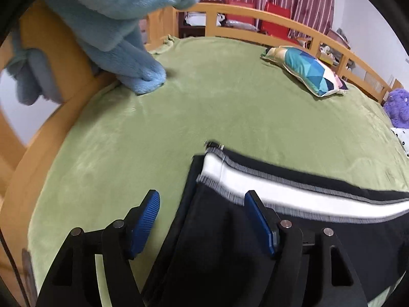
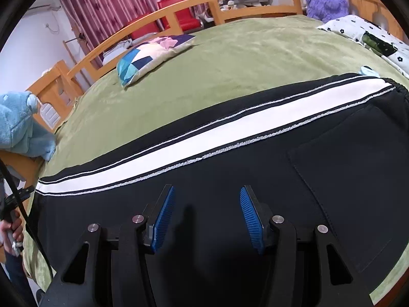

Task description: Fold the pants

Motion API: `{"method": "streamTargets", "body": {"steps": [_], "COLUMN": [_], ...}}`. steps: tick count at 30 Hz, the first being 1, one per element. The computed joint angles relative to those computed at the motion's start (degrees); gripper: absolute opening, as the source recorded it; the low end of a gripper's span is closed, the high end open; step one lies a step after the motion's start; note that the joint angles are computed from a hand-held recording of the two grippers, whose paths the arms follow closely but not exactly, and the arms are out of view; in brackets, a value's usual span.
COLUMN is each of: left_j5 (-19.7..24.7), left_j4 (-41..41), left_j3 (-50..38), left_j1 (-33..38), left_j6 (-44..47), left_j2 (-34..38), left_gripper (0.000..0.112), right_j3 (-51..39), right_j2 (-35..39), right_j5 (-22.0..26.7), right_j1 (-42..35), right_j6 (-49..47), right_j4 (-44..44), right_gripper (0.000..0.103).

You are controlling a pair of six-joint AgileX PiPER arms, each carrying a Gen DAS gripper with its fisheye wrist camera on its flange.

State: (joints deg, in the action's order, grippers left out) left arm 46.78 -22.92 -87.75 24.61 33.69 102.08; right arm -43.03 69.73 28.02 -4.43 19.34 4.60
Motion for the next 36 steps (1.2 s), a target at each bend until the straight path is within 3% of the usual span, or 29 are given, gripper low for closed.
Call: {"method": "streamTargets", "body": {"steps": [3,8,11,16,17,19,20,21,24,27,30,36], "left_j5": [0.79,-1.61,2.94,0.11,-0.54,-2.36,-1.47,0.37,-0.99,-8.65,-12.94,-11.61], "left_j4": [-2.91,3.57,-1.81,-8.30,-9.73,-12.41,-14.94,-16.71,-16.40,-3.74,8.06,25.26], "left_j3": [6.47,13.40,13.17,14.68,14.43,16.26,16.32,15.78,16.06,18.86,20.78,21.05], "left_j1": [4.07,6.24,8.65,9.61,9.91,10.54,11.37,12.09,12.27,5.02,-1.05,-15.39], "left_j6": [3.50,-1.79,0.15,1.23,0.84,1.43,3.98,5.94,4.72,-5.60,-16.50,-28.49], "left_j2": [-4.25,-5.26,-2.11,-1.20,-0.32,-0.63,-0.45,-0.26,-3.20,-9.37,-14.24,-25.35], "left_gripper": [0.067,0.067,0.066,0.066,0.063,0.046,0.029,0.023,0.023,0.023,0.023,0.023], "right_j3": [0.85,1.34,1.50,1.64,1.81,2.17,2.28,2.42,2.66,3.41,3.93,4.33], "right_j2": [-1.54,-2.56,-3.07,-3.90,-4.26,-5.07,-5.28,-5.58,-6.65,-8.91,-10.86,-14.11], "right_j5": [-0.48,-0.02,0.01,-0.07,-0.19,-0.39,-0.51,-0.64,-0.52,-0.26,0.88,3.14], "right_j1": [0.87,2.59,4.55,6.44,6.59,6.39,6.10,5.59,4.03,0.82,-2.80,-6.36], "right_j6": [0.67,0.67,3.05,5.05,5.34,5.24,4.78,3.93,1.93,-2.91,-9.41,-13.49], "right_j4": [-0.45,-0.09,-2.53,-4.03,-4.10,-3.37,-2.72,-1.63,0.76,6.39,12.96,13.38], "right_gripper": [0.053,0.053,0.053,0.053,0.053,0.053,0.053,0.053,0.053,0.053,0.053,0.053]}}
